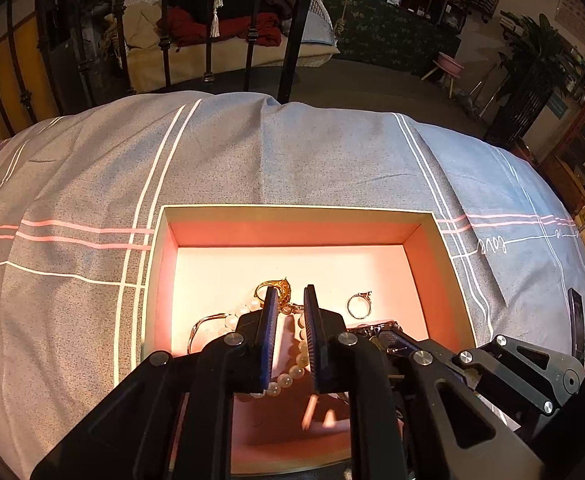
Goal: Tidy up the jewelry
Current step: 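Open both tools in the box and return to the last pieces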
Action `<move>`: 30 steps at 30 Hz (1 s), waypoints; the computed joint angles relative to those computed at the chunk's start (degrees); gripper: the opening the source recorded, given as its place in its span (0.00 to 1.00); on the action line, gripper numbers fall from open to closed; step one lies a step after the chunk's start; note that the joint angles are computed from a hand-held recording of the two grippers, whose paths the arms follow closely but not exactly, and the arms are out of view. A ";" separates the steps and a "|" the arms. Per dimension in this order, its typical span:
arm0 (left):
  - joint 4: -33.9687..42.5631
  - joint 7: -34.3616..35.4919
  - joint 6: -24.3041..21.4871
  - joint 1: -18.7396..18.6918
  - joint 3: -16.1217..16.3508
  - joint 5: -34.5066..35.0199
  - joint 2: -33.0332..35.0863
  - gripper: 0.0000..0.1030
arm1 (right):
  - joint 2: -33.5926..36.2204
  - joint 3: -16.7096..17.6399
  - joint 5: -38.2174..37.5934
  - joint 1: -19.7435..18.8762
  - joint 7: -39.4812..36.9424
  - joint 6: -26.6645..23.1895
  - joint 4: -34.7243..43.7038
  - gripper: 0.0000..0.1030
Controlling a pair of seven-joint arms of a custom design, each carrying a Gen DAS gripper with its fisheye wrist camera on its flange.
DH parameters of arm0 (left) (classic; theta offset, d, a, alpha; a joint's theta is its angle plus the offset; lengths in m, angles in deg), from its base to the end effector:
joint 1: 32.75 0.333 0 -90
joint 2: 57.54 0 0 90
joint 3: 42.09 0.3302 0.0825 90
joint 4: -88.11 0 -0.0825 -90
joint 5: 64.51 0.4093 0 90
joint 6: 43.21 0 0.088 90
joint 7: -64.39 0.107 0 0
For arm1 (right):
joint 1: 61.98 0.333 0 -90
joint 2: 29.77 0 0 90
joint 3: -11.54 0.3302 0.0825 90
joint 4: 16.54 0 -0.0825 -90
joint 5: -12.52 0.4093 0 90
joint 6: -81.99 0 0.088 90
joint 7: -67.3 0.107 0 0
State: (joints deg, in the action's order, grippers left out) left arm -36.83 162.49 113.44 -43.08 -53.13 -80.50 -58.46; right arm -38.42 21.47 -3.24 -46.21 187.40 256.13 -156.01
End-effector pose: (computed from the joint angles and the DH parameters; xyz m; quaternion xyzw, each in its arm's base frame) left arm 0.5565 -0.2068 0.4598 -0.5712 0.7673 -0.2723 0.1042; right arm 0.4690 0.2509 0.4453 -0.7173 0.5900 -0.1789 0.3247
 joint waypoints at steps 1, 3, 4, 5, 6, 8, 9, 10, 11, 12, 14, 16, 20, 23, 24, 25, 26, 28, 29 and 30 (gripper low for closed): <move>0.08 -0.02 -0.04 -0.02 -0.02 0.12 0.03 0.13 | 0.07 0.01 -0.01 0.04 -0.05 -0.20 0.08 0.12; 0.08 -0.68 -0.10 -0.07 -0.07 0.88 0.00 0.14 | 0.07 -0.15 0.29 0.31 -0.31 -0.23 -0.02 0.12; 0.10 -0.99 -0.17 -0.08 -0.09 1.26 -0.01 0.15 | -0.04 0.06 0.05 0.19 0.05 -0.24 -0.15 0.12; 0.09 -1.25 -0.15 -0.10 -0.11 1.67 -0.01 0.17 | -0.09 0.11 -0.05 0.14 0.22 -0.16 -0.22 0.12; 0.07 -1.66 -0.13 -0.12 -0.14 2.33 -0.02 0.19 | -0.14 0.23 -0.23 0.00 0.55 -0.01 -0.32 0.13; -0.04 -2.60 -0.16 -0.11 -0.15 3.77 -0.14 0.26 | -0.14 -0.04 0.31 0.28 0.21 0.12 -0.40 0.13; -0.16 -2.41 0.03 -0.15 -0.15 3.80 -0.24 0.30 | -0.20 -0.24 0.81 0.58 -0.16 0.02 -0.49 0.13; -0.35 -2.54 0.27 -0.17 -0.17 4.30 -0.41 0.33 | -0.22 -0.17 0.87 0.54 -0.12 -0.30 -0.45 0.13; -0.61 -3.12 0.73 -0.19 -0.20 5.15 -0.61 0.37 | -0.24 0.12 0.38 0.19 0.36 -0.52 -0.38 0.13; -0.94 -3.45 1.17 -0.21 -0.20 5.67 -0.93 0.41 | -0.40 0.11 0.39 0.22 0.45 -0.45 -0.54 0.13; -1.31 -2.86 1.64 -0.37 -0.10 5.12 -1.51 0.46 | -0.79 0.48 -0.11 -0.10 1.06 -0.55 -0.78 0.13; -1.87 -2.63 2.33 -0.53 -0.06 4.95 -2.20 0.55 | -1.06 0.62 -0.35 -0.16 1.32 -0.41 -0.86 0.27; -3.49 -1.50 3.73 -1.01 0.26 3.68 -4.19 0.68 | -2.75 4.88 -8.28 -4.93 8.80 -0.39 -1.32 0.50; -5.30 0.67 4.00 -1.84 0.94 1.37 -6.57 0.68 | -4.97 5.81 -10.42 -5.32 11.22 -0.73 -2.65 0.52; -6.20 2.10 4.08 -2.37 1.39 -0.14 -7.70 0.68 | -6.21 6.58 -11.36 -5.85 12.47 -0.81 -3.49 0.53; -7.38 3.73 4.26 -2.98 1.92 -1.67 -9.06 0.68 | -7.68 7.37 -11.95 -6.20 13.64 -1.20 -4.51 0.53; -9.01 5.44 4.55 -3.66 2.52 -3.17 -10.79 0.68 | -9.32 7.78 -11.98 -6.10 14.39 -1.58 -5.80 0.53; -12.48 8.82 5.09 -5.34 3.93 -5.89 -14.18 0.68 | -12.58 8.29 -11.18 -5.49 15.54 -1.31 -8.94 0.53; -14.64 10.96 5.34 -6.53 5.00 -7.66 -16.15 0.68 | -14.26 8.59 -10.30 -5.06 16.10 -1.47 -10.64 0.53; -16.53 11.50 5.36 -6.91 5.28 -8.04 -17.77 0.69 | -15.75 8.64 -9.24 -4.36 16.36 -1.37 -12.31 0.53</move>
State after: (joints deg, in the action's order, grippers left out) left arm -53.36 173.99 118.80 -49.99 -47.85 -88.54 -76.23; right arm -54.17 30.11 -12.49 -50.57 203.76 254.77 -168.32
